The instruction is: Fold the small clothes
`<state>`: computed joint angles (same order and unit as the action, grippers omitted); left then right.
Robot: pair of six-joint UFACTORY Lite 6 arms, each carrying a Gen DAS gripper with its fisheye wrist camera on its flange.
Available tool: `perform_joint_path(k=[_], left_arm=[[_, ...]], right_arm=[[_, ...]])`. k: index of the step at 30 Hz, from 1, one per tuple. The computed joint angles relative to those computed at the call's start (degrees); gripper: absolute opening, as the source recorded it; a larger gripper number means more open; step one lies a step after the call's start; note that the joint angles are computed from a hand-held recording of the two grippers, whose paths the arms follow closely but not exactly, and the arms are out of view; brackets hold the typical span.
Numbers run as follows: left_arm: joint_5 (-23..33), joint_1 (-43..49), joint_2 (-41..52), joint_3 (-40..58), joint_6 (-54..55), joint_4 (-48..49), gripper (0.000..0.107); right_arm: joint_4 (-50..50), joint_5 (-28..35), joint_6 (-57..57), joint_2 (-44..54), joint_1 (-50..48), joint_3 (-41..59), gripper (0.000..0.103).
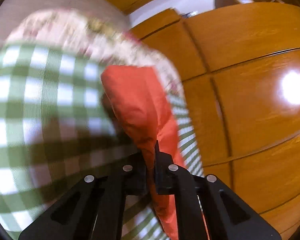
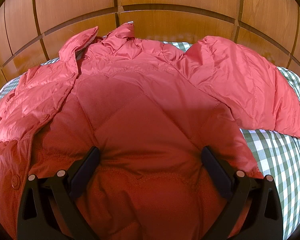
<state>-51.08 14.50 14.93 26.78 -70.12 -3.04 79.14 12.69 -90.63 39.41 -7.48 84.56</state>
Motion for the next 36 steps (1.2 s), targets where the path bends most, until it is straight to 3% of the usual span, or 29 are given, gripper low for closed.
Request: perform_joint_path(k=[4, 9, 14, 19, 26, 31, 35, 36], left_arm=[[8.4, 1.6, -0.5, 3.5, 3.0, 0.9, 0.005], [8.5, -1.2, 0.6, 3.2, -2.2, -7.0, 0.004], [12.8, -11.5, -8.0, 5.6, 24.1, -28.8, 0.004], [12.3, -21.8, -12.8, 11.4, 44.9, -45.0, 0.004], [11.1, -38.1, -3.1, 35.7, 81.6, -62.8, 0.004], [15.0, -45.5, 14.2, 61.7, 104.9, -74.3, 0.004], [20.7, -48.8, 30.7, 85.7, 126.7, -91.0, 0.004], [19.9, -49.4, 34.7, 91.7, 132.7, -96.6, 0.004]], right_arm=[[0.2, -0.1, -0.4, 0.2, 0.0, 0.0, 0.101], [0.3, -0.1, -0.5, 0.2, 0.0, 0.1, 0.101], [0.1, 0.3, -0.2, 0.4, -0.2, 0.3, 0.101], [0.6, 0.4, -0.6, 0.3, -0.1, 0.2, 0.101], [-5.7, -0.1, 5.6, 0.4, 0.3, 1.0, 0.101], [-7.8, -2.0, 7.1, 0.5, 1.2, 0.9, 0.101], [-4.3, -2.2, 3.6, 0.5, 1.1, 0.6, 0.101], [-3.8, -2.1, 3.0, 0.5, 1.1, 0.5, 0.101]])
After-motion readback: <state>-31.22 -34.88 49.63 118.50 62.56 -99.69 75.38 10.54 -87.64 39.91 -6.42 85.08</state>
